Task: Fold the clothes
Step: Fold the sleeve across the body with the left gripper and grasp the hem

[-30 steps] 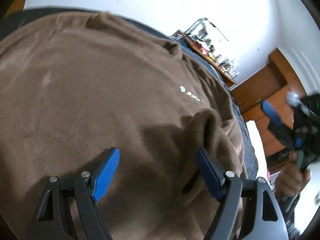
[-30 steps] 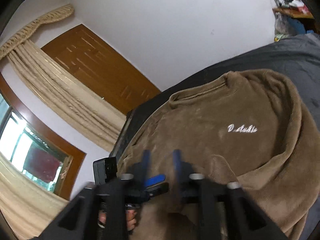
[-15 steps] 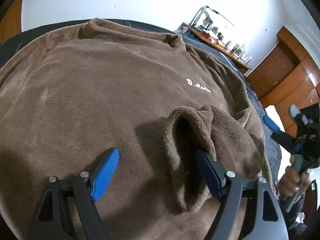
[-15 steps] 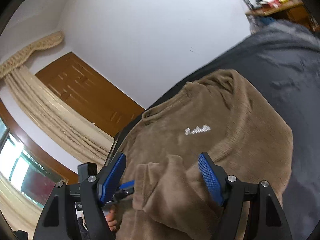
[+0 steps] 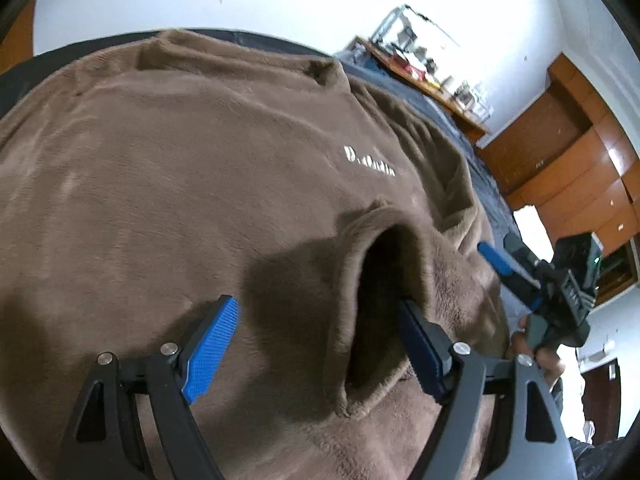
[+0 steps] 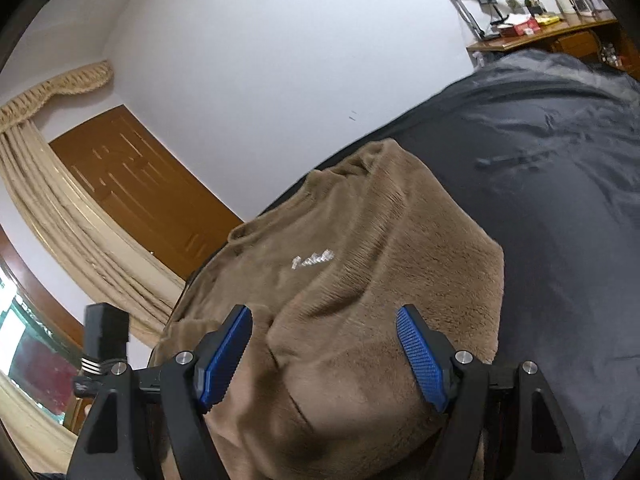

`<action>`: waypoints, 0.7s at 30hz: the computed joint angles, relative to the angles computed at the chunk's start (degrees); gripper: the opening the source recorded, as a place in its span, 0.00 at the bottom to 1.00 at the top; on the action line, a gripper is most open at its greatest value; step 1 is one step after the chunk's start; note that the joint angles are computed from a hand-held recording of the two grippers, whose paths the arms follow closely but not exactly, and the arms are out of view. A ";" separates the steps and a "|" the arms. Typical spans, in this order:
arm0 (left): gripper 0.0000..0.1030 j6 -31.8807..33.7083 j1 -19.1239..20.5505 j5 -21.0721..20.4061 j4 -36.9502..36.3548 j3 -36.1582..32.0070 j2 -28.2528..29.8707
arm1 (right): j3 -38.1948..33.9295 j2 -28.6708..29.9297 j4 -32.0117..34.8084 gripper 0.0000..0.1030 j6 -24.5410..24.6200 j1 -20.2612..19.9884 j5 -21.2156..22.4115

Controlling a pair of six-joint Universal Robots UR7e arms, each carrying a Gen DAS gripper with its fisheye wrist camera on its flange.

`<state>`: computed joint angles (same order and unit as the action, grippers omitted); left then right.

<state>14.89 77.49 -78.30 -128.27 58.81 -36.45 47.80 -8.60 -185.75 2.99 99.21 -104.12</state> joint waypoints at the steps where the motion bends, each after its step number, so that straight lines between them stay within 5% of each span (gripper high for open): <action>1: 0.81 -0.16 0.01 -0.38 -0.64 0.37 -0.25 | -0.02 -0.02 -0.28 0.75 -0.29 -0.07 0.41; 14: 0.81 -0.40 0.33 -7.91 2.16 0.22 -0.77 | -3.10 1.93 1.15 0.75 -1.12 0.41 -0.80; 21: 0.81 -0.59 -0.91 -3.02 3.24 -0.10 0.29 | -3.22 1.89 1.81 0.75 -0.94 0.44 -1.31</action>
<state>14.30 76.59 -81.33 -125.03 58.70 -36.16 44.57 -6.70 -183.94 2.06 99.65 -105.43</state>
